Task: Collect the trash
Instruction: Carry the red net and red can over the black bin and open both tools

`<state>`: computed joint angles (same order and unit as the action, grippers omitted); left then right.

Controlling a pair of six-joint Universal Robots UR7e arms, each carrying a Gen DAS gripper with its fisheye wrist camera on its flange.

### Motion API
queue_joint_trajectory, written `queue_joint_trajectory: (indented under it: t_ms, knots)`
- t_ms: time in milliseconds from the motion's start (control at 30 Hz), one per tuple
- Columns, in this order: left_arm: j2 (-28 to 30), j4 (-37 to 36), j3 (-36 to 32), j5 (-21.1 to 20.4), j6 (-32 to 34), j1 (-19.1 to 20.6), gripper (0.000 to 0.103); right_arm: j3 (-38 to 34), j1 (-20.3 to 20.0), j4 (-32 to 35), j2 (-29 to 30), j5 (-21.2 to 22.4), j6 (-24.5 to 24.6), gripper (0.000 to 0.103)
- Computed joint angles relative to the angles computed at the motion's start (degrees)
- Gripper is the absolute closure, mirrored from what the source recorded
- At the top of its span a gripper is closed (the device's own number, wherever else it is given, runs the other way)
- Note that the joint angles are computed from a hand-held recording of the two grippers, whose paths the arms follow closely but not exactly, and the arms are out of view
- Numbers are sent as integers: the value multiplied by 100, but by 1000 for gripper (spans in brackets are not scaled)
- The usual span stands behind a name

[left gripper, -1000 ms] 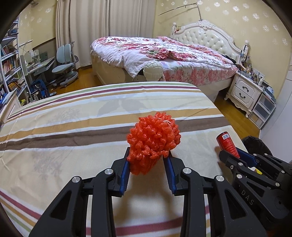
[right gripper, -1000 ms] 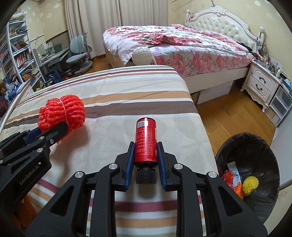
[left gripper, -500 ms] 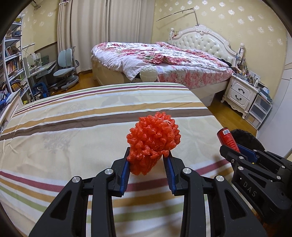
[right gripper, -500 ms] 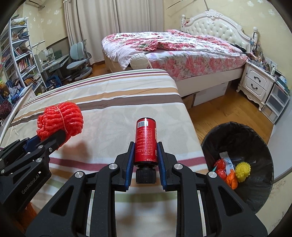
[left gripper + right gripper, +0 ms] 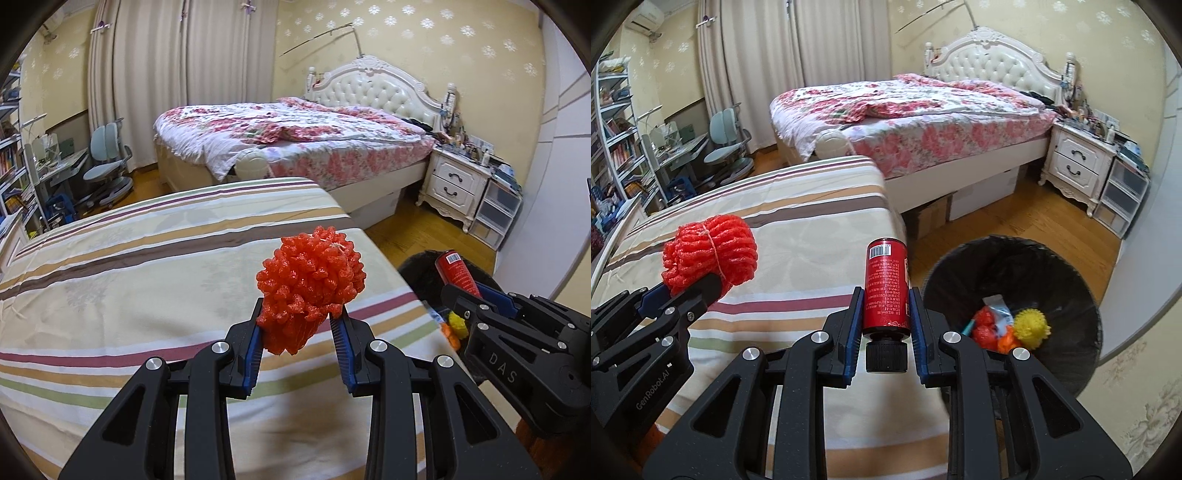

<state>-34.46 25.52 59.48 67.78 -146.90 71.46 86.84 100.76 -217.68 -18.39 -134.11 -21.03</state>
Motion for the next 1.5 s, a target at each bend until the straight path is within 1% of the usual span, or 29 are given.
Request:
queue_joint_trajectory:
  t_ms: [167,267,500,800,1033,1267,1367,1433,1467,1500]
  knots:
    - [41,-47,168,110,93,-129,68,331,-111,-448,-189,-158,-27,80]
    - [77,-96,239,180,178,-208,68,433,-193,-562,-283,-220,8,80]
    - [312,-145,176,286,276,-363,68,610,-386,-801,-440,-319,33,80]
    - [773,-49,-206,253,326,-509,68,726,-646,-890,-601,-362,141,80]
    - [1148,90,-583,147,339,-601,68,766,-831,-853,-707,-294,216,80]
    - [1459,266,-948,47,342,-658,68,787,-954,-831,-772,-248,321,80]
    - [1579,374,-1097,18,333,-671,68,780,-993,-924,-755,-254,314,79]
    - [1610,361,-1105,-12,348,-680,66,808,-1034,-907,-780,-228,363,78]
    - [1641,376,-1145,-35,340,-690,62,807,-1043,-907,-783,-230,372,77]
    - [1654,383,-1153,-55,323,-693,59,808,-1053,-921,-780,-239,380,73]
